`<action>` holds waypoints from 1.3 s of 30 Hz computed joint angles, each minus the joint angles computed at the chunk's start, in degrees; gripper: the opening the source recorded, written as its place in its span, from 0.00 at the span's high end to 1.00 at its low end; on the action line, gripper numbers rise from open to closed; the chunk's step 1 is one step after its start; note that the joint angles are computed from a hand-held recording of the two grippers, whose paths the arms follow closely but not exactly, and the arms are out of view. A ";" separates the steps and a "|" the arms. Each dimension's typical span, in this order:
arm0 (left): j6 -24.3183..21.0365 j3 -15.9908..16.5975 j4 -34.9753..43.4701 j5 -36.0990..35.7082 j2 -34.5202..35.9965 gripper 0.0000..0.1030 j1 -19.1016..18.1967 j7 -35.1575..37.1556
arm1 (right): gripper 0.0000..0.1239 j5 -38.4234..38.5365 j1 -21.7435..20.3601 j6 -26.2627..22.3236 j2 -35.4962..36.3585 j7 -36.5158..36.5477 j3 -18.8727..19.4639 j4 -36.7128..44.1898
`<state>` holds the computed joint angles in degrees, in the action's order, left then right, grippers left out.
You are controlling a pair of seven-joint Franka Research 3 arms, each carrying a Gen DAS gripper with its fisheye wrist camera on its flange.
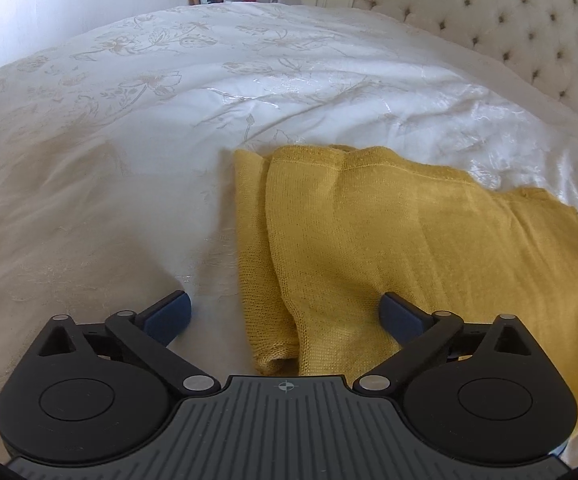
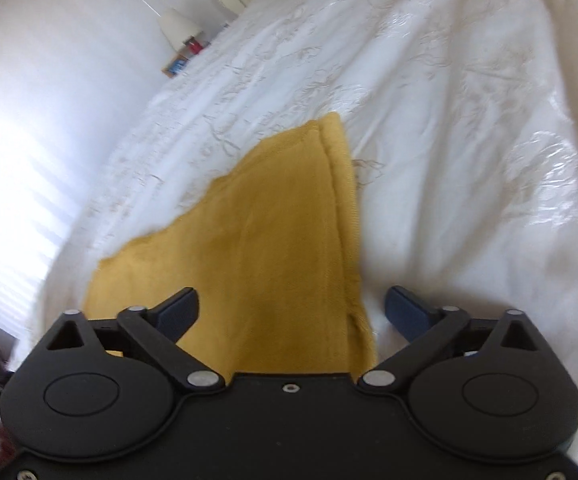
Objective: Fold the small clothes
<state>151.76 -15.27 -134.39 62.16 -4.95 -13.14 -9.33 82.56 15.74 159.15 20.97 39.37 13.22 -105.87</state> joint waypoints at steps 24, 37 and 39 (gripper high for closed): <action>2.22 -1.25 -4.91 5.45 -9.38 0.01 4.43 -9.88 | 0.78 -46.32 11.18 -0.79 -0.98 39.99 -6.61 7.79; 5.50 -1.39 -10.40 4.50 -16.92 0.01 9.73 -14.37 | 0.79 -66.89 21.23 -7.77 12.20 55.06 -3.93 29.58; 7.71 -1.48 -11.20 5.08 -17.59 0.01 10.92 -16.06 | 0.79 -69.71 23.64 -8.03 14.98 56.91 -4.92 32.57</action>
<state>159.47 -16.75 -145.59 67.24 -22.54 -2.22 -25.39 12.84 39.38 151.13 35.95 96.28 8.30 -73.30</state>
